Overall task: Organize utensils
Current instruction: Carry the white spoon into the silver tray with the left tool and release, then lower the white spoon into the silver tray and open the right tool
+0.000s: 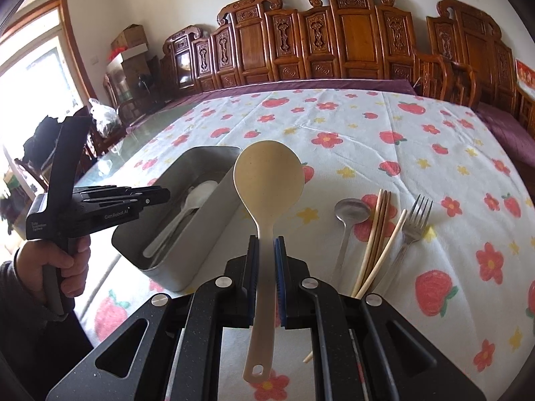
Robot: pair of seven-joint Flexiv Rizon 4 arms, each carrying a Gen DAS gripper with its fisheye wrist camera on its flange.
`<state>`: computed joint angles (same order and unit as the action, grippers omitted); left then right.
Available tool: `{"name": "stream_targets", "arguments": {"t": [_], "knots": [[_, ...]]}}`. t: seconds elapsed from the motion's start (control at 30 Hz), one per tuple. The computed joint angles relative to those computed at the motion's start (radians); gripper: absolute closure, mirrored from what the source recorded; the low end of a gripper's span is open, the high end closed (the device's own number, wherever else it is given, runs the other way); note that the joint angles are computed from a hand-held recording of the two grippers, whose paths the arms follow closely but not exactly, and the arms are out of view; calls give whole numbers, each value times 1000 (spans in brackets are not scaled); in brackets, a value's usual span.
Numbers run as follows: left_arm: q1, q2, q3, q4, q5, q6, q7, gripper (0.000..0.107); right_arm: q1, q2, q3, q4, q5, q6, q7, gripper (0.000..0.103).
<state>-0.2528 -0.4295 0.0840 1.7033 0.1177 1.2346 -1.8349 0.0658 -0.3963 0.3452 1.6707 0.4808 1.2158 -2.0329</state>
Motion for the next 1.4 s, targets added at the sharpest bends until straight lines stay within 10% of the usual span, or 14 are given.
{"name": "stream_targets", "arguments": {"t": [1.4], "knots": [[117, 101, -5, 116, -121, 75, 99, 87, 254, -198, -46, -179, -402, -16, 422, 92]]}}
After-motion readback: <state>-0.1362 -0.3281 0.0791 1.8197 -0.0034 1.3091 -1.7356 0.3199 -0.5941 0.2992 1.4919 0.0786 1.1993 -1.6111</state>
